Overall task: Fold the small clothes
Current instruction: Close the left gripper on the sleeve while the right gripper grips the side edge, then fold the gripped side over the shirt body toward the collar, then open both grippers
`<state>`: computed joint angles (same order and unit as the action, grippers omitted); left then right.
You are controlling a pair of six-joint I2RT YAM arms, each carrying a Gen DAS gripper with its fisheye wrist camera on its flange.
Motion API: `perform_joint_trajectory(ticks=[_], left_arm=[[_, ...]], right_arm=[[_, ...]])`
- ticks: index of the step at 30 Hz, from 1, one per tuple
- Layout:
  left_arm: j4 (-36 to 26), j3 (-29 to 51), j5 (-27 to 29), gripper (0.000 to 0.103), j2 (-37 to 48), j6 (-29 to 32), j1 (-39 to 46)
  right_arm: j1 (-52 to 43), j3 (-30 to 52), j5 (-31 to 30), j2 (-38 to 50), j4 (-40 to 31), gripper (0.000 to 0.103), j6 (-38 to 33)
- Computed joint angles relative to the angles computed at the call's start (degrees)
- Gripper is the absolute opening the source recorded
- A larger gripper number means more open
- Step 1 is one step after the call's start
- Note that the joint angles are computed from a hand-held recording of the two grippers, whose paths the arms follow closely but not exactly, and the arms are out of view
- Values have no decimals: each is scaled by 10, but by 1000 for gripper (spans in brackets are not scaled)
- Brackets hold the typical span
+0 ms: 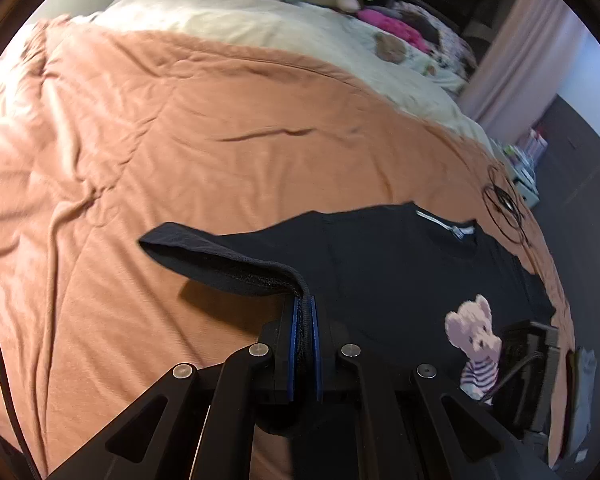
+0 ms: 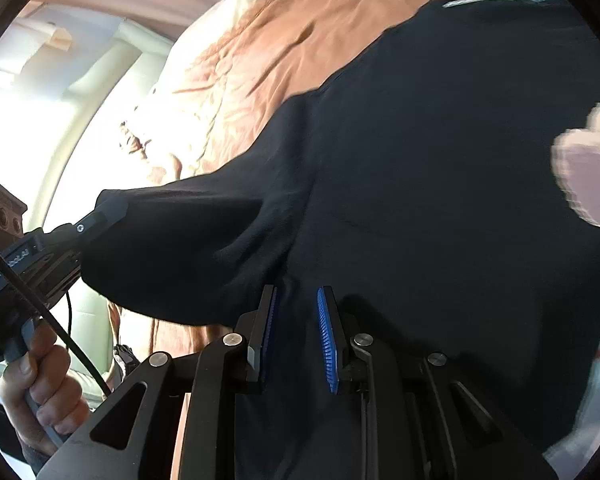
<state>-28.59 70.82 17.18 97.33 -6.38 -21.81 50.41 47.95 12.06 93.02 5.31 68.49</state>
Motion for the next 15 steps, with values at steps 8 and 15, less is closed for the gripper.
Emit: perform_joint_trajectory(ticks=[8, 15], left_arm=[[-5, 8, -5, 6, -1, -13, -78], [9, 19, -8, 6, 17, -10, -157]], right_arm=[[64, -97, 111, -126, -52, 50, 74], [89, -122, 153, -189, -108, 50, 110]])
